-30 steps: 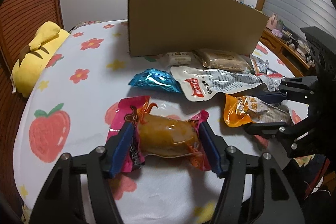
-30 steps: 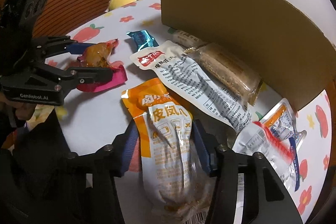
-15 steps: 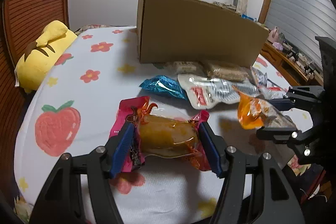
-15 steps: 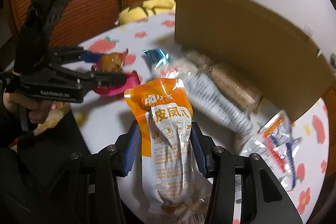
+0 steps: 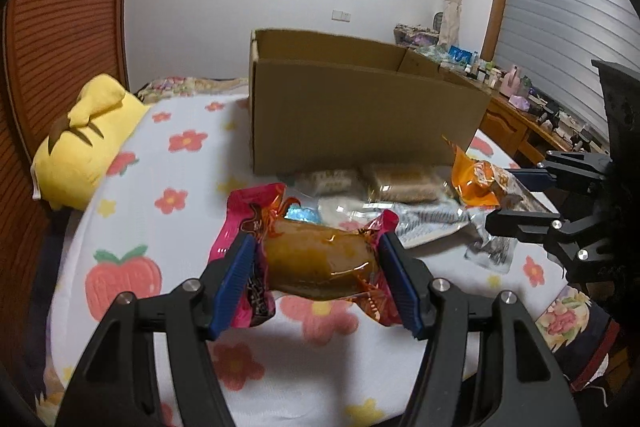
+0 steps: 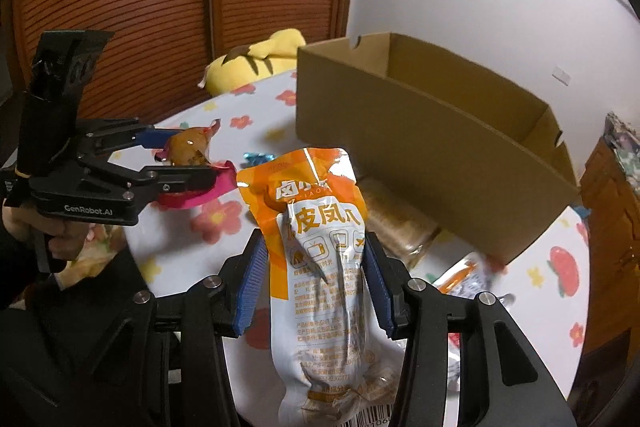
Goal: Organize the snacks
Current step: 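Carry both snacks over the box and open both grippers to drop them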
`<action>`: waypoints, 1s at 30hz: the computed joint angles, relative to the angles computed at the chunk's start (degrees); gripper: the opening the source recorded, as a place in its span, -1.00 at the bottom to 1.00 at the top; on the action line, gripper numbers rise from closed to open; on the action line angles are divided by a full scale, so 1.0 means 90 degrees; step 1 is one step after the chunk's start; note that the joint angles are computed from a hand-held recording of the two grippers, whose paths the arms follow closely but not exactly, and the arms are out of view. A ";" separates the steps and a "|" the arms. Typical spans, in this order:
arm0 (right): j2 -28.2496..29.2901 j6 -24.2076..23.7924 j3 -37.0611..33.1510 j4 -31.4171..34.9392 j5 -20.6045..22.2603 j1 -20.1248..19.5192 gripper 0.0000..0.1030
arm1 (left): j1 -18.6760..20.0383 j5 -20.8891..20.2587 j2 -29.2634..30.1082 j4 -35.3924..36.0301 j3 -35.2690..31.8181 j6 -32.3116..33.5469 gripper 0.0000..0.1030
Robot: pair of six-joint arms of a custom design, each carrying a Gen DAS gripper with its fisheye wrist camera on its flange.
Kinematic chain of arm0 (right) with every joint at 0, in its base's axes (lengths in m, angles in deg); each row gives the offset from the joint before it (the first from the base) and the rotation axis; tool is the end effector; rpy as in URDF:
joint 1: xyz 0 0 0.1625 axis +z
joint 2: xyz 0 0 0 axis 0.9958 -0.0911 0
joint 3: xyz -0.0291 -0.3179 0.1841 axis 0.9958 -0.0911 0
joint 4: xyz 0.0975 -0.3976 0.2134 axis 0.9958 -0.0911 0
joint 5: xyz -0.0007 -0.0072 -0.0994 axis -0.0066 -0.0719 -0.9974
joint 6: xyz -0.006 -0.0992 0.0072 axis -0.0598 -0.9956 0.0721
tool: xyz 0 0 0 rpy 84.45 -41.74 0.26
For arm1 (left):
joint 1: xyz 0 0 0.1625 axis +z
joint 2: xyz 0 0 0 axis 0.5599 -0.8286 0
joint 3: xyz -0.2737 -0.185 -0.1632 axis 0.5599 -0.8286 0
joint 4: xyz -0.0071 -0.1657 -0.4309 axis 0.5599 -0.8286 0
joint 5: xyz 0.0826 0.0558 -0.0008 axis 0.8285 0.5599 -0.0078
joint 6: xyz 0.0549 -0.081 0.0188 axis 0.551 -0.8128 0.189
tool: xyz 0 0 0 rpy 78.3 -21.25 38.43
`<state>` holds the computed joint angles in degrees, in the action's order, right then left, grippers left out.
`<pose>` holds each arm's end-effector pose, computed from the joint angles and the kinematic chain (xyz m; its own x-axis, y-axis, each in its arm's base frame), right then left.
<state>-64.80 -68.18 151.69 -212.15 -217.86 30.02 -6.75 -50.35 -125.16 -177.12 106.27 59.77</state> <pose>0.2013 -0.2696 0.1588 -0.6368 -0.2693 0.7225 -0.6741 0.6493 -0.3521 -0.1802 -0.2971 0.0953 -0.6382 0.6473 -0.4167 0.7699 0.5365 -0.3456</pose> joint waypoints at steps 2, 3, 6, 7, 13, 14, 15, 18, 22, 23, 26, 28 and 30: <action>-0.0060 -0.0003 -0.0020 0.0016 -0.0044 0.0038 -0.06 | -0.0067 0.0029 0.0060 0.0003 -0.0094 0.0019 0.24; -0.0088 0.0004 -0.0032 0.0026 -0.0066 0.0054 -0.06 | -0.0081 0.0036 0.0075 0.0004 -0.0118 0.0026 0.24; -0.0287 0.0007 -0.0013 0.0090 -0.0097 0.0062 -0.06 | -0.0119 0.0043 0.0205 -0.0032 -0.0257 0.0078 0.24; -0.0353 -0.0001 -0.0006 0.0115 -0.0102 0.0058 -0.06 | -0.0133 0.0040 0.0262 -0.0052 -0.0313 0.0100 0.24; -0.0646 -0.0111 -0.0145 0.0256 -0.0122 0.0028 -0.06 | -0.0197 0.0042 0.0661 -0.0230 -0.0680 0.0319 0.24; -0.0692 -0.0163 -0.0189 0.0273 -0.0113 0.0021 -0.06 | -0.0196 0.0035 0.0740 -0.0270 -0.0751 0.0375 0.24; -0.0686 -0.0211 -0.0259 0.0272 -0.0103 0.0010 -0.06 | -0.0202 0.0023 0.0819 -0.0298 -0.0840 0.0443 0.24; -0.0659 -0.0425 -0.0478 0.0217 -0.0080 -0.0030 -0.06 | -0.0201 -0.0030 0.1095 -0.0449 -0.1135 0.0670 0.24; -0.0572 -0.0682 -0.0844 0.0163 0.0001 -0.0101 -0.05 | -0.0131 -0.0132 0.1589 -0.0668 -0.1642 0.1017 0.24; -0.0552 -0.0716 -0.0925 0.0172 0.0037 -0.0131 -0.05 | -0.0110 -0.0149 0.1700 -0.0700 -0.1757 0.1079 0.24; -0.0526 -0.0839 -0.1158 0.0223 0.0195 -0.0297 -0.05 | -0.0018 -0.0225 0.2134 -0.0790 -0.2184 0.1269 0.24; -0.0491 -0.0931 -0.1298 0.0237 0.0286 -0.0425 -0.05 | 0.0059 -0.0281 0.2474 -0.0840 -0.2500 0.1404 0.24; -0.0468 -0.1022 -0.1448 0.0286 0.0430 -0.0587 -0.05 | 0.0118 -0.0313 0.2747 -0.0881 -0.2750 0.1503 0.24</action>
<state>-69.01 -77.38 138.66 -209.57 -213.99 24.74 -5.69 -53.17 -100.44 -185.05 81.52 73.30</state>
